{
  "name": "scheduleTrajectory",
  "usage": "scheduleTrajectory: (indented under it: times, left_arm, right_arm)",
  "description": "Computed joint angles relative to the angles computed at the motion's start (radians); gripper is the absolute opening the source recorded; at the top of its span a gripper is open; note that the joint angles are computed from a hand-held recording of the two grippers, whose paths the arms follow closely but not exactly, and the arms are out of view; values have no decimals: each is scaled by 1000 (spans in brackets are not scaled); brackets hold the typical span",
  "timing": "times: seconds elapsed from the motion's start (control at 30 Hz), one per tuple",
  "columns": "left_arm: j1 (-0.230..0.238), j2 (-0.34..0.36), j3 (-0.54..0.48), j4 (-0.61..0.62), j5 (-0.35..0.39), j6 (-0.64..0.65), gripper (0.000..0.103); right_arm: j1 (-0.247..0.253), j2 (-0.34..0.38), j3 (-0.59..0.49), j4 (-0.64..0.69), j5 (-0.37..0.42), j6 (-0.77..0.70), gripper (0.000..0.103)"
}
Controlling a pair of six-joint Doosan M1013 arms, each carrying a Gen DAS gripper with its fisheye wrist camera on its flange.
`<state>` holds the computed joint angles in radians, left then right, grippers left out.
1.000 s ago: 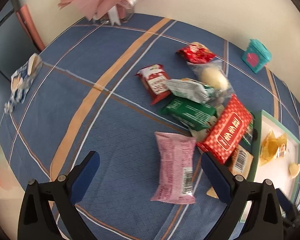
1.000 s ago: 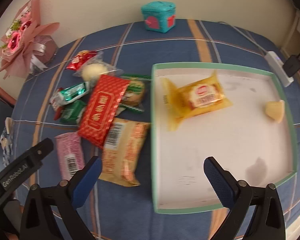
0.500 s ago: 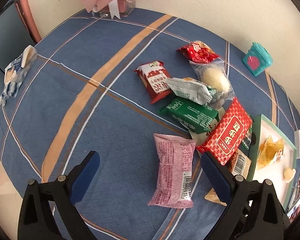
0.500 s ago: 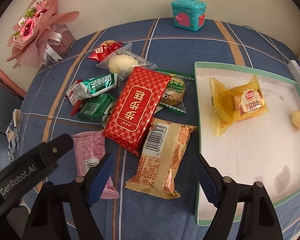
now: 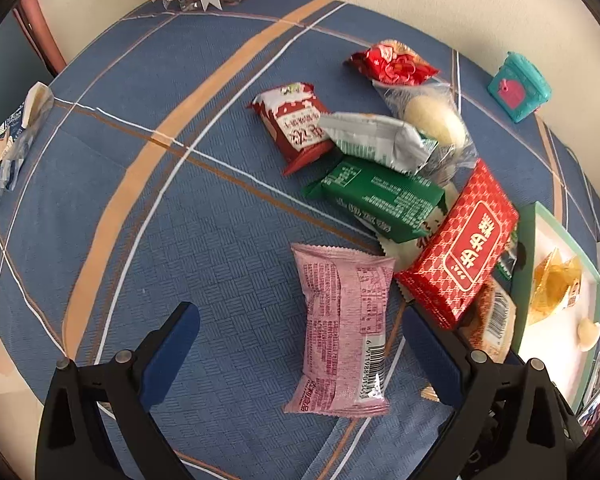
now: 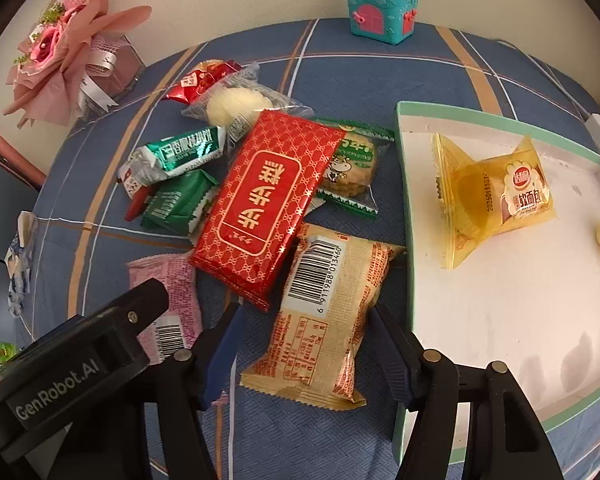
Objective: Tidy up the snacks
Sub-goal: 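Grasp the pink pastry bag with left gripper while right gripper grasps the cream barcode bag, then carry the pink bag and cream bag over the tray with both grippers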
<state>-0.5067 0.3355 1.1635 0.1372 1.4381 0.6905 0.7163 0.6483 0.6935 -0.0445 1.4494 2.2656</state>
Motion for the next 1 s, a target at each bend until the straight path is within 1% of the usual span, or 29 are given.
scheduleTrajectory:
  times: [0.07, 0.13, 0.27, 0.47, 0.53, 0.63, 0.67, 0.7, 0.77, 0.8, 0.87, 0.9, 0.93, 0.97, 1.0]
  left_arm:
    - [2, 4, 2, -5, 6, 0, 101]
    - [4, 8, 4, -10, 10, 2, 101]
    - [10, 15, 13, -28, 10, 5, 101]
    - [23, 7, 46, -87, -30, -7, 101]
    - [22, 0, 72, -115, -55, -18, 101]
    - [25, 0, 83, -113, -63, -15, 101]
    - [23, -7, 93, -111, -71, -15, 99]
    - [20, -11, 99, -107, -78, -19, 97]
    - [18, -12, 101, -94, -85, -31, 84]
    - [17, -17, 105, -90, -94, -36, 80]
    - [19, -27, 116, -96, -120, -41, 65]
    - [21, -29, 119, -103, -130, -40, 61]
    - [23, -35, 127, -113, -145, -38, 53]
    - [25, -40, 133, -121, -152, -35, 49]
    - [25, -40, 132, -126, -156, -34, 47]
  right_arm:
    - [-2, 2, 2, 2, 3, 9, 59]
    - [-6, 0, 10, 10, 3, 15, 57]
    - [-11, -7, 32, 28, -10, 17, 55]
    - [-7, -11, 47, 14, -5, 1, 54]
    - [0, -1, 33, 3, 4, -1, 54]
    - [9, 12, 11, -13, 24, -6, 52]
    - [12, 13, 11, -16, 25, -4, 51]
    - [14, 14, 10, -19, 26, 0, 50]
    - [15, 14, 12, -20, 26, 1, 47]
    - [14, 14, 12, -21, 26, 0, 46]
    - [13, 13, 15, -20, 26, 4, 43]
    - [10, 11, 18, -17, 23, 4, 43]
    - [8, 10, 21, -13, 21, 5, 42]
    - [3, 8, 23, -7, 20, 1, 42]
    - [1, 7, 24, -3, 17, 2, 41]
